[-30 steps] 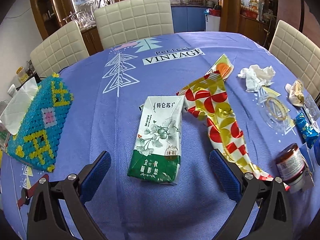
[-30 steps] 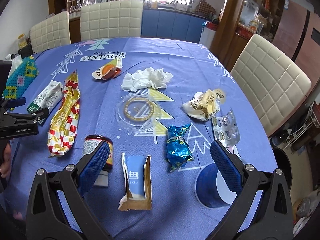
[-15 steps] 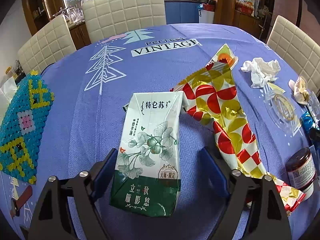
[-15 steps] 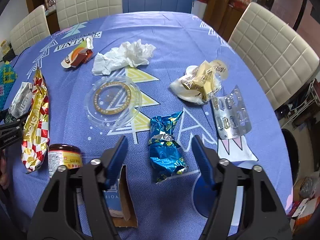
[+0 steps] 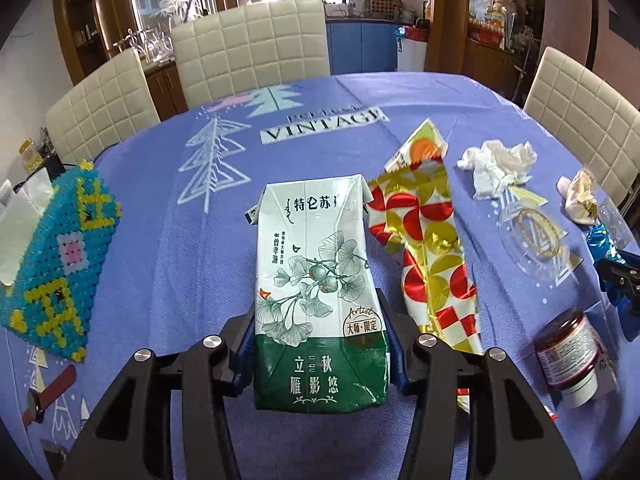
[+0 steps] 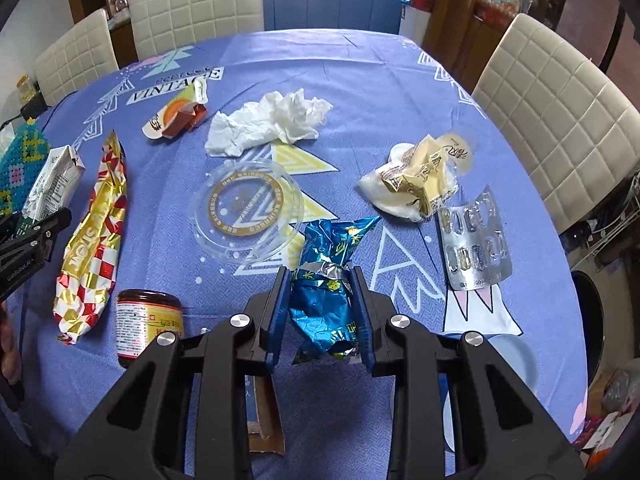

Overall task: Collect trash
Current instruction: 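Grasp the blue candy wrapper with the right tool while the left tool grasps the green-white milk carton, then carry both items over the black bin and open the right tool to drop the wrapper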

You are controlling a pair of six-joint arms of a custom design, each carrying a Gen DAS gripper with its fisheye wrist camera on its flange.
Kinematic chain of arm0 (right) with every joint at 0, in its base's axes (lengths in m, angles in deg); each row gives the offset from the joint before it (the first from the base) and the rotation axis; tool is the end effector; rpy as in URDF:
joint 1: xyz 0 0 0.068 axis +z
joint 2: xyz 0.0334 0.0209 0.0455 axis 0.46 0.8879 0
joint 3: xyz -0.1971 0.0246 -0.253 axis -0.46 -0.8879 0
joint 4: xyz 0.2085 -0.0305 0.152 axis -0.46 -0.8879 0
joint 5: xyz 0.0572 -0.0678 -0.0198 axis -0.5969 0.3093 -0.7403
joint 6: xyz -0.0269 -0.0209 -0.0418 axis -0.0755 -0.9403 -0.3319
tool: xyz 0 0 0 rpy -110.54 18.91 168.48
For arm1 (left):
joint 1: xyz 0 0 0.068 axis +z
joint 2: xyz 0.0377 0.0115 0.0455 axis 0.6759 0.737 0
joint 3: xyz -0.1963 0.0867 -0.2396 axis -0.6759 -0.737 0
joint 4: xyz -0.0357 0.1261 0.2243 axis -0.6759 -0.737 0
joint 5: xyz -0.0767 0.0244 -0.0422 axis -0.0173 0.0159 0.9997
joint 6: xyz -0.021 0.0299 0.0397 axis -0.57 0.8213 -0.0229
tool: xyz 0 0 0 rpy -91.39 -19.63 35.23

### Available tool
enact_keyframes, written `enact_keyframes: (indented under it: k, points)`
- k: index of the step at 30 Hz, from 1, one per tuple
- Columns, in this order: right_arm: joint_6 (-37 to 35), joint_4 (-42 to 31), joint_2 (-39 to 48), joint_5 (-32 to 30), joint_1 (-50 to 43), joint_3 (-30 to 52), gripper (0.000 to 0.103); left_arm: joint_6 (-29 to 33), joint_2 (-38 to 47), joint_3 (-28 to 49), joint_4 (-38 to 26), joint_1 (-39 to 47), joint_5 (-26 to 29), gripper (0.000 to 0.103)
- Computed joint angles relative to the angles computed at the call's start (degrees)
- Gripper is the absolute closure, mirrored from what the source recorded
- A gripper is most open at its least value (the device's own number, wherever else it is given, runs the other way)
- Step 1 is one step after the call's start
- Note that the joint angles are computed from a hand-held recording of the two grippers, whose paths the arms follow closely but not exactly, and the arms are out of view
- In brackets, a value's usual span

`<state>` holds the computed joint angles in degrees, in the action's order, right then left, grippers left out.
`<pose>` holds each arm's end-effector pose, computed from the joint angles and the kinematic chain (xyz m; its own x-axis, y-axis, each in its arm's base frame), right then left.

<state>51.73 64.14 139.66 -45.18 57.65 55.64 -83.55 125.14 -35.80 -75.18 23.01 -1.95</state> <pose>0.1954 0.1032 0.1489 -0.8477 -0.1102 -0.5189 -0.0942 0.9939 -0.0572 0.1748 -0.0523 0.1534 -0.7920 0.0517 -0.6084 0.0092 0.9973 0.0728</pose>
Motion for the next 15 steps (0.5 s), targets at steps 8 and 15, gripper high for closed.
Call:
enact_keyframes:
  k: [8,15]
  points:
    - [-2.63,-2.45,-7.29,-0.39,-1.87,-1.16,0.071,-6.97,-7.03,3.89,-10.34,-10.46,-6.33,0.054]
    - [-9.06,-5.82,-13.29,-7.51,-10.84,-1.51,0.071,-20.32,-3.88,11.07,-18.60,-23.17,-10.15,0.054]
